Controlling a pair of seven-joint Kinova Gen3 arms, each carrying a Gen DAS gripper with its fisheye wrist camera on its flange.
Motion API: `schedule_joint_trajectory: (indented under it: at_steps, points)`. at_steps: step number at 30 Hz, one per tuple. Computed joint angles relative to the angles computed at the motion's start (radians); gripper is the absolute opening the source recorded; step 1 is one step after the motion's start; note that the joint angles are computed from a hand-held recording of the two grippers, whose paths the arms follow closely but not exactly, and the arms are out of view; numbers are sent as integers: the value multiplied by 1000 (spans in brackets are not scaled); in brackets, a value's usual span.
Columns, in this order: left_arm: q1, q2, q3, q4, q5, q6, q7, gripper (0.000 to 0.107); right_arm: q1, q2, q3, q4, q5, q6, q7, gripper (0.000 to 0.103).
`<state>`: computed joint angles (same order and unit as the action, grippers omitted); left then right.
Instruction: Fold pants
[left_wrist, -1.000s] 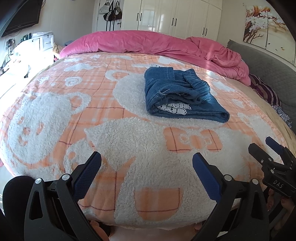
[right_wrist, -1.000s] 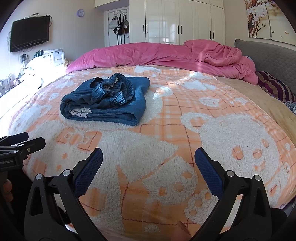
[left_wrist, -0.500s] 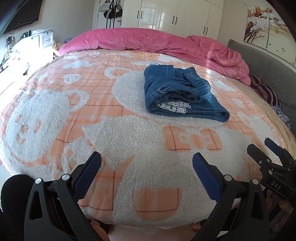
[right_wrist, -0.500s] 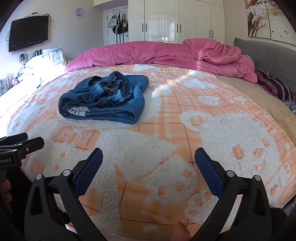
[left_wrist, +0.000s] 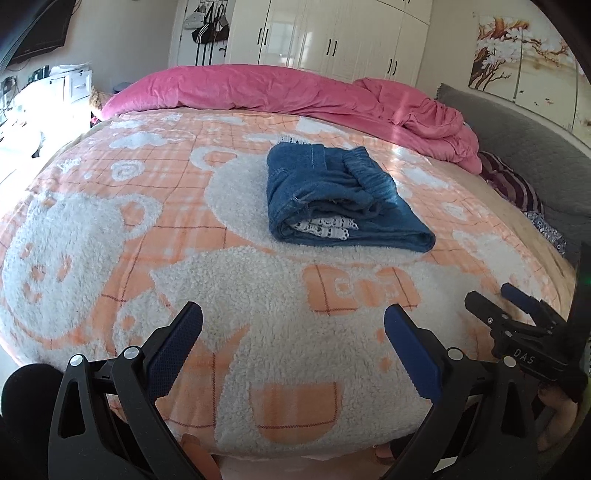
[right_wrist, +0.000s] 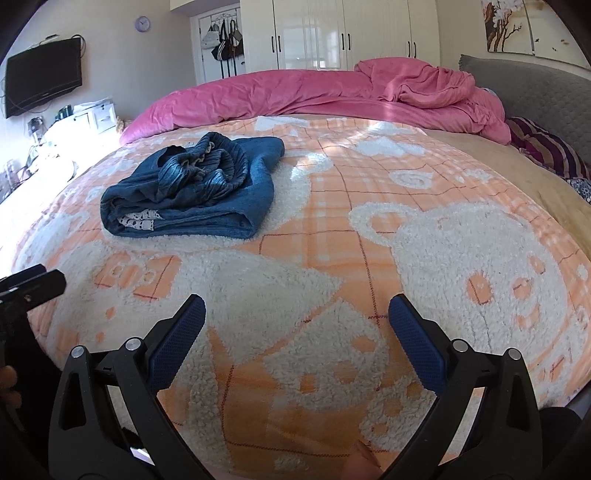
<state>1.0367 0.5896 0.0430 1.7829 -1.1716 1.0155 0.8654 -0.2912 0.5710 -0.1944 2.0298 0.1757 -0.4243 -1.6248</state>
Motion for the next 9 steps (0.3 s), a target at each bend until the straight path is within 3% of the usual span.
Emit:
schedule_joint_trajectory:
  at_steps: [2,7,9]
  points:
    - [-34,-50,-8,42,29,-45,-6,98,59,-6,-45,-26,17,47,-30,94]
    - [-264,-173,-1,144,180,-113,-196,98,284,16,-191,-212,210,250,-217,94]
    - [-339,-194,-22,158,235,-97,-272,98,317,50,-182,-305,243,310,-291,94]
